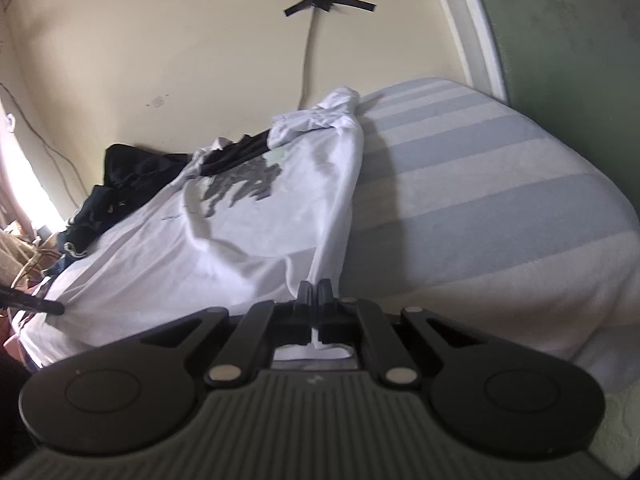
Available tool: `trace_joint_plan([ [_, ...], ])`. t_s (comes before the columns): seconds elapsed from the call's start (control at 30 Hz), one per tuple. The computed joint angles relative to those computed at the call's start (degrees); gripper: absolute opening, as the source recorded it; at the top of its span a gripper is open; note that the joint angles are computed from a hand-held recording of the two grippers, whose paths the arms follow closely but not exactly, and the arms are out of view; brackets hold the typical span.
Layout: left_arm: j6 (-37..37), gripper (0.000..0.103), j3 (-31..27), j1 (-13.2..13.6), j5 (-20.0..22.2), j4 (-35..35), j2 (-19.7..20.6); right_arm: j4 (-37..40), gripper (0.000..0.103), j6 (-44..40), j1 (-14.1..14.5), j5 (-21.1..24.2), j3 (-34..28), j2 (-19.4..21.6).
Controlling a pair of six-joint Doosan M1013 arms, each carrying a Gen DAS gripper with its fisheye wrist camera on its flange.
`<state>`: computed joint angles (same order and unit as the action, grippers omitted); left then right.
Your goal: Fold small clothes
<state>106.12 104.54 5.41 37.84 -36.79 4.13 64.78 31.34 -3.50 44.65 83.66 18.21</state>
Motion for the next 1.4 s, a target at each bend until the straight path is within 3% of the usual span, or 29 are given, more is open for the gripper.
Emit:
trace_joint_plan([
  [0.1,1.2,0.006,-0.3,1.7,0.9,-4.0,-0.5,5.4,0.005,-2.5,-0.9,1.2,0.1,-0.2],
  [0.23,8.1,0.006,-0.6,3.7,1.1,-17.2,0.2,15.2,0.005,-4.4,-1.7,1.8,-1.7,1.3],
  [0.4,14.9,0.006,-5.3,4.5,-1.5,-27.8,3.9,18.1,0.005,-4.1,-0.2,0.7,-10.0,6.1],
  [0.53,9.3,0.009,-13.6,3.1,-8.0,-23.6,10.2,11.2,0.005,3.3,2.9,-2.6,-23.4,13.2],
  [0.6,0.4,0.033,-17.2,1.5,-13.8,-14.3,13.5,-1.8,0.008,17.0,5.3,-8.4,-31.8,17.4],
  [0.63,-7.1,0.051,-18.5,1.0,-14.8,-7.0,14.7,-9.3,0.014,24.5,6.4,-10.8,-34.9,19.1],
  [0.7,-13.4,0.052,-19.7,0.9,-12.3,-1.2,16.0,-20.6,0.023,33.6,7.2,-8.5,-39.5,21.6],
  [0.77,-8.5,0.062,-17.7,1.0,-11.9,-5.1,15.2,-20.1,0.026,30.8,7.0,-6.6,-37.9,20.8],
  [0.83,-10.6,0.074,-15.6,0.7,-14.2,-0.9,14.2,-14.4,0.049,21.3,6.4,-8.2,-32.0,18.1],
  [0.9,-10.0,0.076,-15.1,0.8,-13.4,-0.4,14.3,-15.0,0.051,19.5,6.2,-9.3,-28.5,16.6],
  [1.0,-11.0,0.073,-16.1,0.9,-9.5,1.1,15.4,-19.6,0.050,23.3,6.5,-8.6,-28.1,16.5],
  [1.03,-11.0,0.066,-16.2,0.7,-8.7,1.6,15.6,-19.4,0.047,23.4,6.5,-7.6,-28.1,16.4],
  [1.1,-8.7,0.047,-16.0,0.6,-7.7,0.1,15.8,-15.8,0.038,21.4,6.6,-2.5,-29.7,17.0],
  [1.17,-6.9,0.015,-15.6,0.5,-7.4,-1.0,15.7,-14.1,0.033,19.9,7.1,4.7,-32.2,18.1],
  [1.2,-7.2,0.010,-15.2,0.3,-7.8,0.0,15.4,-15.0,0.031,19.8,7.7,8.0,-34.1,19.1],
  [1.33,-6.5,0.006,-12.7,0.0,-11.1,0.0,14.1,-25.6,0.030,25.0,11.2,16.3,-43.6,24.3],
  [1.4,-7.2,0.006,-12.3,0.1,-11.4,-0.2,13.9,-29.2,0.028,28.2,12.9,15.1,-49.4,27.9],
])
